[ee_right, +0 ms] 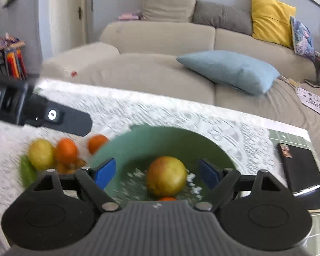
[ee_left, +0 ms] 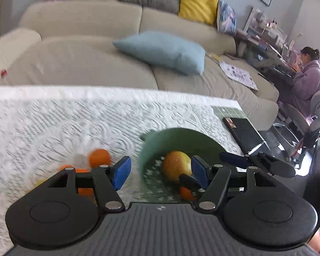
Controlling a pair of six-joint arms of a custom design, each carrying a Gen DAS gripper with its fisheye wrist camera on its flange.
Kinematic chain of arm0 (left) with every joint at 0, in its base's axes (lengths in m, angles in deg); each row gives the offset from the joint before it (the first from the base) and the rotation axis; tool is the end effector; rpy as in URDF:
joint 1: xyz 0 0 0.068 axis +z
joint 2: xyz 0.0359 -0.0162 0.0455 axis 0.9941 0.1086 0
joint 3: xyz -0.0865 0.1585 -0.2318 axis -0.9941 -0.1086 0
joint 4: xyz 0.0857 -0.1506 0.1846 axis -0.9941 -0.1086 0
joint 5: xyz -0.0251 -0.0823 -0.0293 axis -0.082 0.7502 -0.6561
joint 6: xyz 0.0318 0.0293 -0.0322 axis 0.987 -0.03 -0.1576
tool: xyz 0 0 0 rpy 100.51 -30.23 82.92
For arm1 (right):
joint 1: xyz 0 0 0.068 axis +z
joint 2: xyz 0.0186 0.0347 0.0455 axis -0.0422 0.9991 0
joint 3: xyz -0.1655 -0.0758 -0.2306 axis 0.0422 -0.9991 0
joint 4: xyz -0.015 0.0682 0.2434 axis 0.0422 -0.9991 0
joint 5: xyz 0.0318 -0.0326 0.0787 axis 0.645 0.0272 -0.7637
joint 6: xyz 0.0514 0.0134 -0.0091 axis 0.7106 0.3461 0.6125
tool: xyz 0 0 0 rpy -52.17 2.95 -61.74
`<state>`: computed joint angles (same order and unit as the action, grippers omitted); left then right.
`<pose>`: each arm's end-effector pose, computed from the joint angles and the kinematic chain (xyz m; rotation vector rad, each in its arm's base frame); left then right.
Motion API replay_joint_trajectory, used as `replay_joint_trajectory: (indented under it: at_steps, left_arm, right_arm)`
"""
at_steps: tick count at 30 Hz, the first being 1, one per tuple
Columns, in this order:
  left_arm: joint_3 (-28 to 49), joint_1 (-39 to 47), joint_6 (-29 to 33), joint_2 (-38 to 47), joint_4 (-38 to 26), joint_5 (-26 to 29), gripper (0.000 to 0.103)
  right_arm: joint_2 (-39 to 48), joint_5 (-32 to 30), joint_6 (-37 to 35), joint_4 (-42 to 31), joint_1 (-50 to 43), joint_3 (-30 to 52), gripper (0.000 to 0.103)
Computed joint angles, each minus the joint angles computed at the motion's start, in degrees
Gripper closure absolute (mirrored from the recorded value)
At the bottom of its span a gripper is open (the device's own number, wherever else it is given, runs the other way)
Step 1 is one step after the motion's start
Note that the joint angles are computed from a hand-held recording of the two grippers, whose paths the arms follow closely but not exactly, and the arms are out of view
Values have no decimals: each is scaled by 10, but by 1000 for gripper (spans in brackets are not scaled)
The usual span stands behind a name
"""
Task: Organize fruits
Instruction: 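Open both tools and lift them out of the green colander, then grasp the yellow pear with the left tool while the right tool grasps another mandarin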
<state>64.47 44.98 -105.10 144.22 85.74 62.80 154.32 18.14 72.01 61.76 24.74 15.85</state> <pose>0.2468 -0.1863 0.2016 -0.0130 2.3129 -0.3382 0.2941 0.1510 0.1550 -0.5111 2.1620 0.2746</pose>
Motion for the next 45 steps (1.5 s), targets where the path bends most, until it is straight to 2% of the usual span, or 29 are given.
replay_joint_trajectory:
  at_steps: [4, 7, 10, 13, 17, 19, 21, 27, 32, 35, 38, 43, 45]
  left_arm:
    - [-55, 3, 23, -52, 12, -25, 27]
    - [-79, 14, 43, -76, 5, -25, 27]
    - [-108, 29, 60, -102, 7, -31, 27]
    - [-142, 51, 77, -123, 23, -25, 27]
    - [-198, 94, 103, -152, 59, 1, 27]
    - [-217, 117, 111, -158, 70, 16, 27]
    - [-233, 145, 119, -162, 79, 38, 28]
    - [-262, 216, 137, -135, 113, 108, 37]
    - [-273, 234, 159, -91, 165, 153, 39]
    - [-279, 225, 176, -69, 198, 149, 38]
    - [-280, 218, 188, -48, 219, 144, 33]
    - [-270, 207, 200, -13, 227, 131, 29]
    - [-272, 199, 202, -6, 235, 120, 24]
  right_arm:
    - [1, -18, 28, 6, 28, -1, 21]
    - [-3, -5, 38, -14, 59, 12, 21]
    - [7, 4, 31, 14, 80, 9, 21]
    - [21, -9, 25, 45, 88, 12, 21]
    - [32, -30, 31, 39, 106, 32, 23]
    - [44, -32, 34, 21, 117, 53, 32]
    - [57, -32, 35, 4, 128, 74, 35]
    - [102, -40, 38, -43, 146, 131, 50]
    - [148, -26, 49, -73, 150, 181, 61]
    - [168, -28, 65, -82, 143, 202, 63]
    - [182, -38, 77, -90, 135, 216, 63]
    - [196, -43, 72, -93, 132, 227, 63]
    - [206, -39, 66, -92, 134, 234, 63]
